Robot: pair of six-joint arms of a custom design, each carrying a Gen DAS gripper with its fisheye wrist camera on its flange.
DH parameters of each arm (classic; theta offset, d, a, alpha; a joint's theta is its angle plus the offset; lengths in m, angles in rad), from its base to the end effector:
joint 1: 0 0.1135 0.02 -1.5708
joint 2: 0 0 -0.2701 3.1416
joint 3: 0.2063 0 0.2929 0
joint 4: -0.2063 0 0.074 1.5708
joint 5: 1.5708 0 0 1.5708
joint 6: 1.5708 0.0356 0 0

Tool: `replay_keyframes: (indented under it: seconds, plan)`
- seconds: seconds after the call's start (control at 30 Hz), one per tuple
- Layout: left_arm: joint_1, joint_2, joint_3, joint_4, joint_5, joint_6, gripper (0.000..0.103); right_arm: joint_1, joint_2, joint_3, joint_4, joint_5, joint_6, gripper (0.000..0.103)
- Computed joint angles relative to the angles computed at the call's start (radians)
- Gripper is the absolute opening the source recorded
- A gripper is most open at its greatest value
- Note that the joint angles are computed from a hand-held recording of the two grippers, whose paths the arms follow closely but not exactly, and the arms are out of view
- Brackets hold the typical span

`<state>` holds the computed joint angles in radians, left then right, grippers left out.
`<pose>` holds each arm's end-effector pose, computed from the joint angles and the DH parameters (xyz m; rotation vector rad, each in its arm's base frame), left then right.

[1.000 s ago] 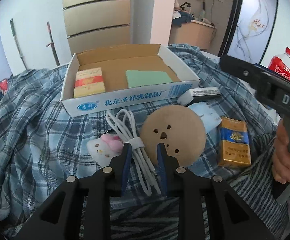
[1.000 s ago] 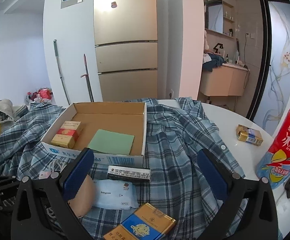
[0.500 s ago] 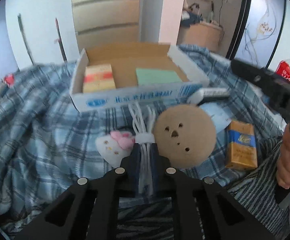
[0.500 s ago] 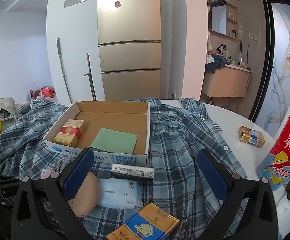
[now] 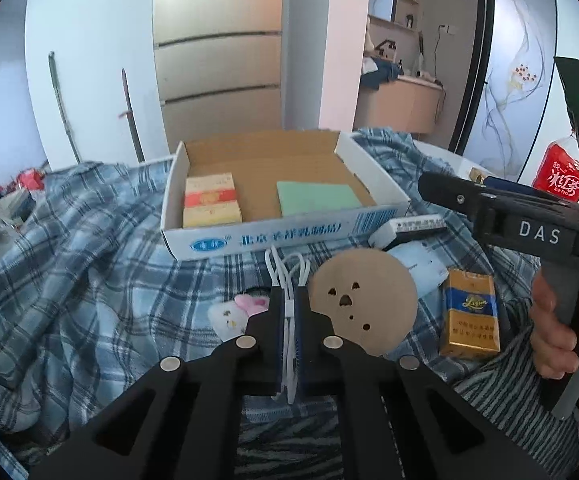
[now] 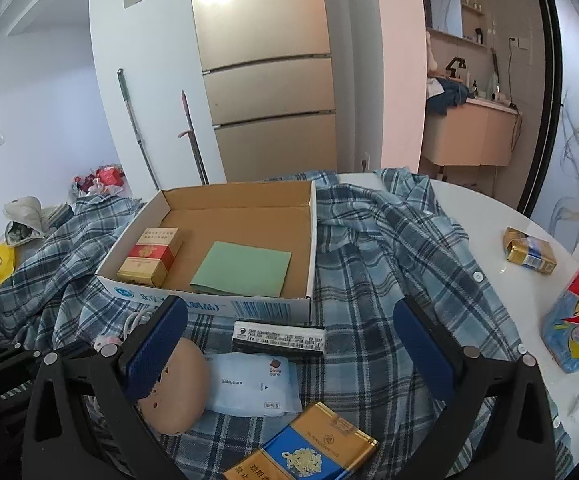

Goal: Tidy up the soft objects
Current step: 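Grasp the bundled white cable with the left tool while the right tool grasps the white printed pack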

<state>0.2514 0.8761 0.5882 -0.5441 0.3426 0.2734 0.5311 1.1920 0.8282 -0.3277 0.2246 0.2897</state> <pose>0.2078 0.0410 0.2176 0.1826 2.3393 -0.1560 0.2568 0.1416 0.2492 -0.1521 2.2433 0.1892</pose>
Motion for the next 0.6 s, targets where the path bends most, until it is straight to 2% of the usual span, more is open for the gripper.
replay_keyframes:
  seconds: [0.07, 0.17, 0.23, 0.33, 0.4, 0.6]
  plan:
    - [-0.017, 0.041, 0.014, -0.013, -0.017, 0.009, 0.006, -0.003, 0.027, 0.014, -0.008, -0.009, -0.003, 0.100]
    - [-0.056, 0.086, 0.025, -0.028, -0.088, 0.015, 0.015, -0.012, 0.070, 0.026, -0.005, -0.028, -0.015, 0.095]
    - [-0.061, 0.095, 0.026, -0.038, -0.088, 0.025, 0.017, -0.019, 0.104, 0.044, -0.024, -0.044, -0.007, 0.093]
    - [-0.074, 0.105, 0.025, -0.047, -0.108, 0.033, 0.031, -0.022, 0.133, 0.057, -0.036, -0.055, -0.007, 0.093]
    - [-0.069, 0.124, 0.034, -0.060, -0.100, 0.038, 0.032, -0.016, 0.154, 0.070, -0.051, -0.045, -0.008, 0.090]
    - [-0.074, 0.191, 0.062, -0.095, -0.099, 0.055, 0.033, 0.009, 0.230, 0.122, -0.109, -0.025, -0.029, 0.074]
